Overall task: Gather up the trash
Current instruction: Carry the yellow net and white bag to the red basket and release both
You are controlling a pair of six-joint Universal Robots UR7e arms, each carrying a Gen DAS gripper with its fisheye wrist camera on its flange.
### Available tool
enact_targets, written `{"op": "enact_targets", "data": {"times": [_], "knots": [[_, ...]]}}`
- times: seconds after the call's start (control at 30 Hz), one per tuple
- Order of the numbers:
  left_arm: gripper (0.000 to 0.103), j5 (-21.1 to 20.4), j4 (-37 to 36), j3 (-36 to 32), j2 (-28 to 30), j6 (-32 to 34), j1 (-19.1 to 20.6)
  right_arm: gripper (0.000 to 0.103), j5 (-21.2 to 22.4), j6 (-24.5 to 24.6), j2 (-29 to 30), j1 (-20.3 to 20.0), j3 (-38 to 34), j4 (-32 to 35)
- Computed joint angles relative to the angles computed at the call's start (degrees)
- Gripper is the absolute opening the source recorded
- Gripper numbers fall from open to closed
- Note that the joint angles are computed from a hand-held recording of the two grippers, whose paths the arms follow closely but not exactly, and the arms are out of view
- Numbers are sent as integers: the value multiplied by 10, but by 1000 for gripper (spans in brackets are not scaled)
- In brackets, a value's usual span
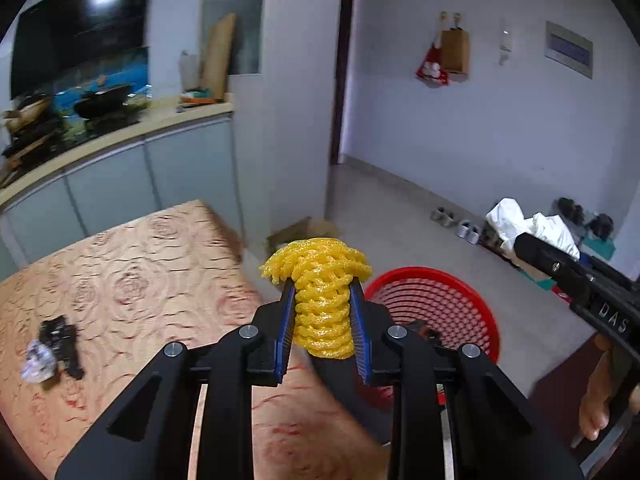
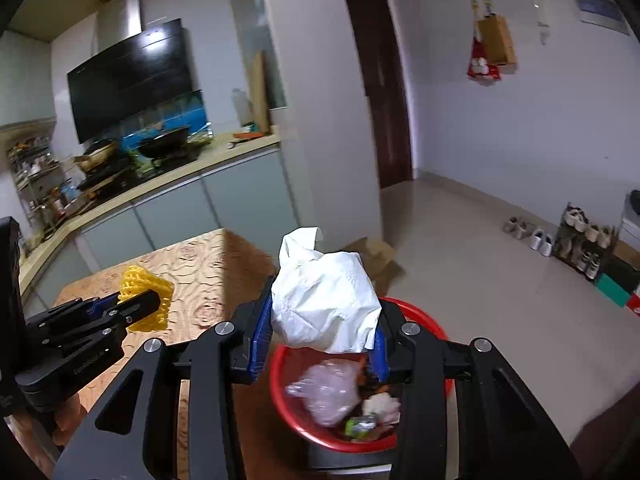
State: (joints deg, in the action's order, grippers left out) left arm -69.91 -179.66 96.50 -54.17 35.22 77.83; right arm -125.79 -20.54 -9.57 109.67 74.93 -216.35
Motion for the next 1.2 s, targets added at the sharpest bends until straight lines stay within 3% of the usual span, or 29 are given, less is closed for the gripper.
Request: {"op": "enact_targets", "data": {"times": [0.6, 0.93, 1.2], "knots": [[30, -56, 148, -99, 95, -37, 10, 39, -35, 39, 1, -45, 4, 52], [56, -55, 149, -108, 110, -18, 11, 46, -33, 63, 0, -60, 4, 78], [69, -66, 153, -106, 99, -21, 12, 54, -29, 66, 0, -60, 7, 77]]}}
